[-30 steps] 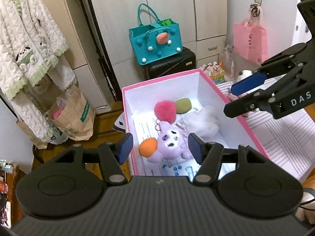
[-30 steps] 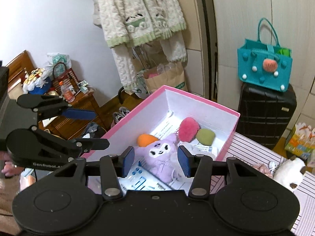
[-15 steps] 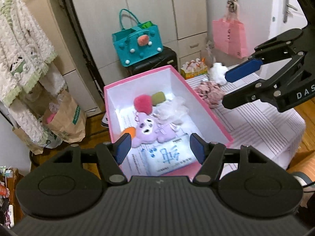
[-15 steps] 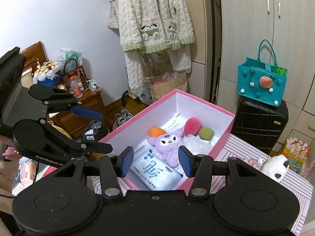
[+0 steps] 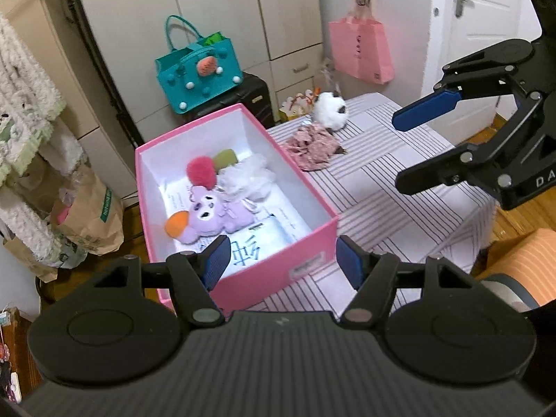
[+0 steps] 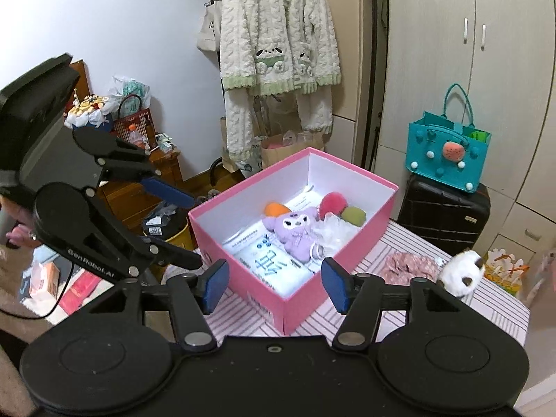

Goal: Organize soft objects
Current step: 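Withdraw both grippers from the box toward the scrunchie and white plush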

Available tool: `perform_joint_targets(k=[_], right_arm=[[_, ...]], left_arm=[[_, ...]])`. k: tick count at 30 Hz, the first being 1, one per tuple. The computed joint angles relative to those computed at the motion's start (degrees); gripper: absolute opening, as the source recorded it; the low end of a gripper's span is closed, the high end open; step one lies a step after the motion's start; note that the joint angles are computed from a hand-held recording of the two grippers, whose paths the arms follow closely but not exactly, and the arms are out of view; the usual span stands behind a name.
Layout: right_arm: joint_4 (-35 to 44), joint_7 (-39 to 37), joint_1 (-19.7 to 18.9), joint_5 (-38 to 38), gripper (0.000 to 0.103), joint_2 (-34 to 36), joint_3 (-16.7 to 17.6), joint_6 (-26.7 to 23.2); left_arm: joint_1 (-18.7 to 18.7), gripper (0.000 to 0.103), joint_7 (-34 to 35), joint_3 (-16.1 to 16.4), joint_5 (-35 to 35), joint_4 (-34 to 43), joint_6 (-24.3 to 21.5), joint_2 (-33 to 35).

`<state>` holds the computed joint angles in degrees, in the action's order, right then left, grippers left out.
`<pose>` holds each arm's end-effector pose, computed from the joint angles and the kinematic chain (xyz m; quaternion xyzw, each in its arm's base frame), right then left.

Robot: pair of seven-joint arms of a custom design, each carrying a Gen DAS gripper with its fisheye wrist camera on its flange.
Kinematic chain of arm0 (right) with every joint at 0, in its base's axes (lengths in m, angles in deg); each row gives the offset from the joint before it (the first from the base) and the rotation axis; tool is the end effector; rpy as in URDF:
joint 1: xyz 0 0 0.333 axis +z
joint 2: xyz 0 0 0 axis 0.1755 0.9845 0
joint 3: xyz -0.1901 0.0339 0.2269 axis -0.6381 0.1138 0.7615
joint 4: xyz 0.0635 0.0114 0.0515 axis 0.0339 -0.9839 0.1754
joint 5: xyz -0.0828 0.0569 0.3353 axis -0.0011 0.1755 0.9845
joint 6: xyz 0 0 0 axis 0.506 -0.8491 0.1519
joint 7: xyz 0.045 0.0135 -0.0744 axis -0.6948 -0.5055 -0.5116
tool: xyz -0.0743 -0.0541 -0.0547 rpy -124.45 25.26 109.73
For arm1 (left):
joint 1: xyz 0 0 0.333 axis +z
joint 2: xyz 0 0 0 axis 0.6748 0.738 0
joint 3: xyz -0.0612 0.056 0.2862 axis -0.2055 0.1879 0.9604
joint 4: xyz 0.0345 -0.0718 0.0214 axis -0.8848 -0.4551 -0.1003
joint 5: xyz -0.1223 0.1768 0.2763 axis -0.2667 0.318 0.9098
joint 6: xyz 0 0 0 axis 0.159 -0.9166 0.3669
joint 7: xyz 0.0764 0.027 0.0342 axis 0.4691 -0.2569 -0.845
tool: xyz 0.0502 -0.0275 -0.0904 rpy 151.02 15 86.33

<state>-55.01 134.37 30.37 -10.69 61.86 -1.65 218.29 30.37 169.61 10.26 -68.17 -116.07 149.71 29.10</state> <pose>0.5715 0.3378 0.5018 -0.8259 0.3673 -0.1627 0.3956 0.5707 -0.2388 0.4866 -0.4492 0.8166 -0.2798 0.2303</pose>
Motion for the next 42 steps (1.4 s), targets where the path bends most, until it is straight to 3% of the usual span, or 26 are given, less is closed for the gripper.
perform_joint_targets(k=[7, 15, 19, 22, 25, 29, 31, 35, 38, 40, 42], right_arm=[[-8.96, -3.11, -1.7, 3.29, 0.072, -4.89, 1.45, 4.18], [-14.43, -7.81, -4.72, 11.42, 0.081, -6.53, 2.89, 4.98], [-16.59, -9.98, -5.76, 14.84, 0.084, -6.57, 2.61, 5.61], [-17.1, -16.49, -9.21, 22.13, 0.084, -6.0, 5.38, 6.12], [-16.72, -24.36, -11.94, 29.82, 0.085, -4.52, 8.01, 9.02], [-13.66, -39.51, -17.84, 42.27, 0.085, -0.64, 14.49, 13.91], [-11.14, -45.56, -20.46, 47.32, 0.085, 1.83, 16.81, 14.94], [-6.1, -52.86, -21.52, 52.65, 0.085, 6.04, 16.8, 15.7], [-3.18, -55.32, -20.57, 52.41, 0.085, 8.91, 15.67, 17.91], [-1.02, -58.69, -22.6, 52.51, 0.085, 11.54, 18.53, 19.78], [0.97, -58.82, -23.37, 50.12, 0.085, 13.93, 19.54, 19.66]], left_arm=[[-1.0, 0.066, 0.5, -0.9, 0.14, -0.67, -0.24, 0.15], [-0.9, 0.066, 6.43, -3.47, -6.02, 3.17, -4.27, 4.95], [-1.93, 0.066, 6.74, -3.29, -6.18, 4.69, -3.14, 7.36], [-3.12, 0.066, 5.3, -2.74, -5.7, 5.64, -0.63, 9.05], [-5.89, 0.066, 1.24, -0.27, -2.77, 6.05, 5.02, 10.95], [-14.01, 0.066, -10.22, 8.75, 4.54, 7.54, 13.3, 13.87], [-17.61, 0.066, -15.22, 12.8, 6.66, 9.75, 15.3, 15.95], [-25.07, 0.066, -24.55, 21.85, 9.72, 16.42, 16.38, 21.5], [-28.65, 0.066, -30.89, 26.93, 11.14, 22.97, 15.64, 26.69], [-29.03, 0.066, -33.82, 27.87, 11.59, 27.13, 14.78, 29.79], [-26.49, 0.066, -33.98, 24.64, 11.17, 32.98, 12.03, 33.19]])
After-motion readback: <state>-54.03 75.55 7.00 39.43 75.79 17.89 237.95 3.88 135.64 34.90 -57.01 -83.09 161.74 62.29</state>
